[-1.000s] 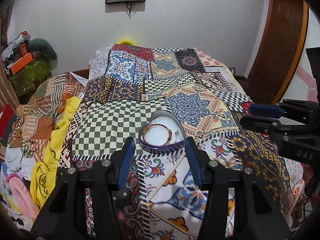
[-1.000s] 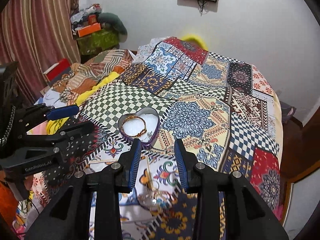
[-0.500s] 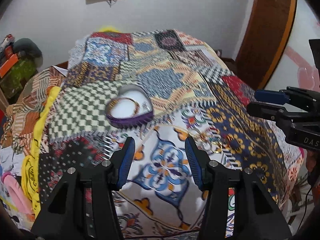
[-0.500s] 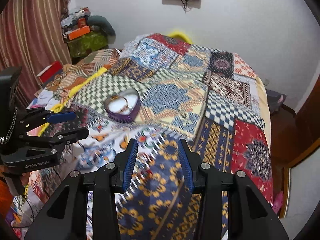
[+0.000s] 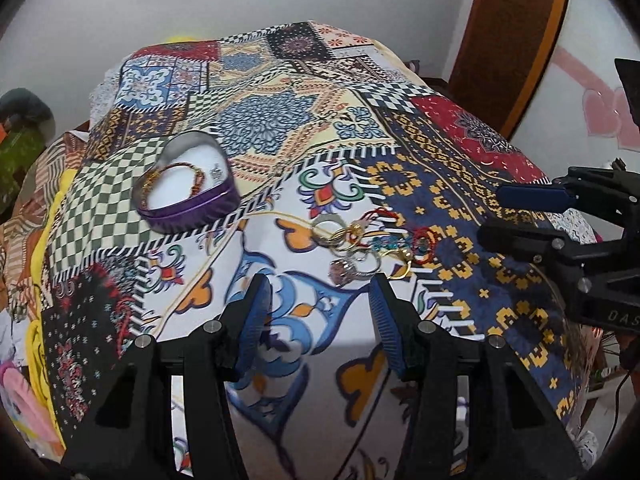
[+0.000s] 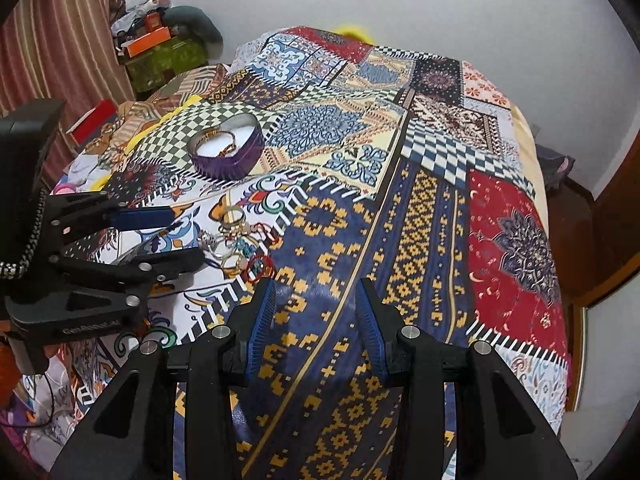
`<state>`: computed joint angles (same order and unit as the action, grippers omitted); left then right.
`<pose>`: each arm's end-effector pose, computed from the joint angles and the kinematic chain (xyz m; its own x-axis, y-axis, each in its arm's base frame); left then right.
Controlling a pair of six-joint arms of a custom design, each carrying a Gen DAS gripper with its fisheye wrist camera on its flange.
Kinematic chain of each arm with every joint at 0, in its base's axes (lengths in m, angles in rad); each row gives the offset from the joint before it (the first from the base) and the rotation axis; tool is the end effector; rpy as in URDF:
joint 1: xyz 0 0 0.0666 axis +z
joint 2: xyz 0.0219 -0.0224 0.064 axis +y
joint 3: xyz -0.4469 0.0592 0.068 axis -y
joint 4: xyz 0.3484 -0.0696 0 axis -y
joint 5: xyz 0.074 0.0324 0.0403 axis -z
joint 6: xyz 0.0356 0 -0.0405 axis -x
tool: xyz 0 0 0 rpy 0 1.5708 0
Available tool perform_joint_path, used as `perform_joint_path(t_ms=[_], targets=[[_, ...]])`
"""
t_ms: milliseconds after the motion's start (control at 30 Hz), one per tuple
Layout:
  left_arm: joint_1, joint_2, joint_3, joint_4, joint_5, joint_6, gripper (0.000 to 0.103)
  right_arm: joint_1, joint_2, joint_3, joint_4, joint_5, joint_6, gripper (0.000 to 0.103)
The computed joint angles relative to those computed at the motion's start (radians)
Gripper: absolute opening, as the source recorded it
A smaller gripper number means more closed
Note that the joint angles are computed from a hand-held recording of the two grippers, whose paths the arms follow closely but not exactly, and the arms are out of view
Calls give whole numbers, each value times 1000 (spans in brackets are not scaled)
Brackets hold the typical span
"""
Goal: Organize jewelry
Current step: 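Move both tools back from the tin to the jewelry pile, then grasp the linked silver rings with the left tool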
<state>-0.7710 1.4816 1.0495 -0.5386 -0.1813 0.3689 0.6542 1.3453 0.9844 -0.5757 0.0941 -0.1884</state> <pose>0.3109 -0.2937 0.3458 -0.7729 0.2564 -0.5804 0.3578 0.9316 -0.0648 0.3029 0.2276 0.3701 -0.7331 -0.3272 -0.5962 -0.4320 0.9011 0.0366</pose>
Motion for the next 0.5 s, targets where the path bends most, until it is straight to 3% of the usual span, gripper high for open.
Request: perform_joint_path(t_ms=[267, 500], targets=[[-7, 21, 2, 47, 4, -34, 51, -1, 22, -1, 5, -45, -1, 38], [4, 24, -9, 96, 73, -44, 29, 11, 39, -1, 15, -48, 11, 38]])
